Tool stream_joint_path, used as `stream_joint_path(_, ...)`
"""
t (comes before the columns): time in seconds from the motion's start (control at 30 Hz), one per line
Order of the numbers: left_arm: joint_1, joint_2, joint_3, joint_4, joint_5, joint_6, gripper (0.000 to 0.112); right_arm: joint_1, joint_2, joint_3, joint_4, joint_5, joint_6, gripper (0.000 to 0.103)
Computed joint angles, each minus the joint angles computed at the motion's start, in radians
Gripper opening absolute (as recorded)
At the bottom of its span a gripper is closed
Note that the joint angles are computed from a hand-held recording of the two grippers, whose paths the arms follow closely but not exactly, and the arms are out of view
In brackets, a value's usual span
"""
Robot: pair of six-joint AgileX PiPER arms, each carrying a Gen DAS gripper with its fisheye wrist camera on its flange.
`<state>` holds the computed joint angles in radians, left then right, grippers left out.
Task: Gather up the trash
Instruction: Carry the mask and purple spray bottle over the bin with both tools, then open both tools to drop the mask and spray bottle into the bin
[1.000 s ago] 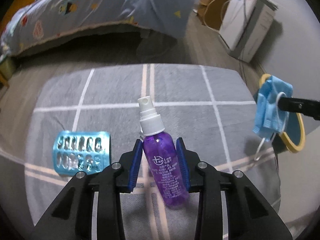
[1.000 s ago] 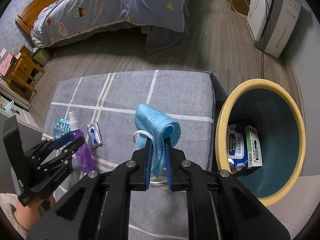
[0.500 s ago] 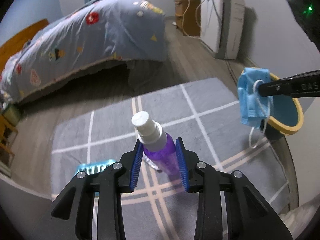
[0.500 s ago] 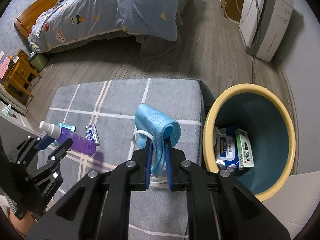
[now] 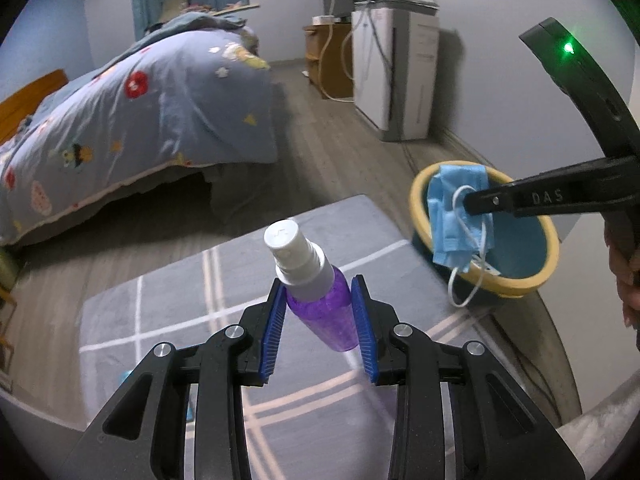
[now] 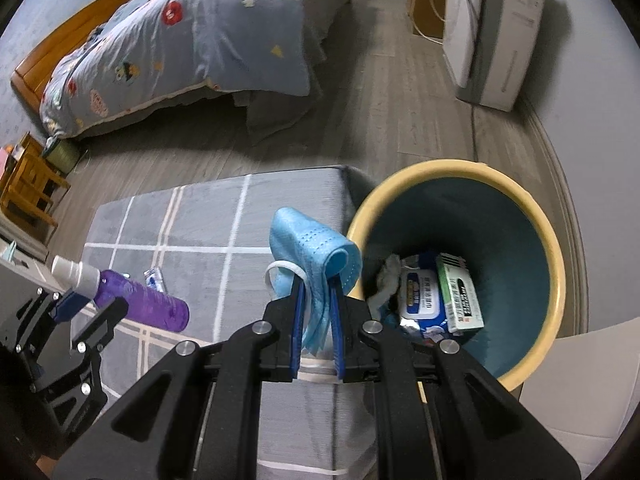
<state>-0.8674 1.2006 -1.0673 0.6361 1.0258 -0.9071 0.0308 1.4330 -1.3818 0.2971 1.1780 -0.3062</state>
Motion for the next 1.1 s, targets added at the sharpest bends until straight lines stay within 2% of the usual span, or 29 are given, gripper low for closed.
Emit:
stream_joint_path(0.37, -0.040, 0.135, -0.102, -0.048, -0.077, 0.024, 0.035, -0.244, 0.051, -0.020, 0.087, 0.025, -0.111, 0.012)
stream_joint_path(0.53, -0.073, 0.209, -0.178, -0.065, -0.093, 0.070, 0.035, -0.329, 0.087, -0.039, 0.073, 0.008, -0.092, 0.012)
stream_joint_path(0.8, -0.067, 0.335, -0.324, -0.141, -0.133, 0.181, 0.035, -0.402, 0.146, -0.054, 0.013, -0.026, -0.078, 0.012)
stream_joint_path(1.1, -0.026, 0.542, -0.533, -0.254, -0.113, 0.340, 0.035, -0.455, 0.206, -0.065, 0.029, -0.020, -0.089, 0.012)
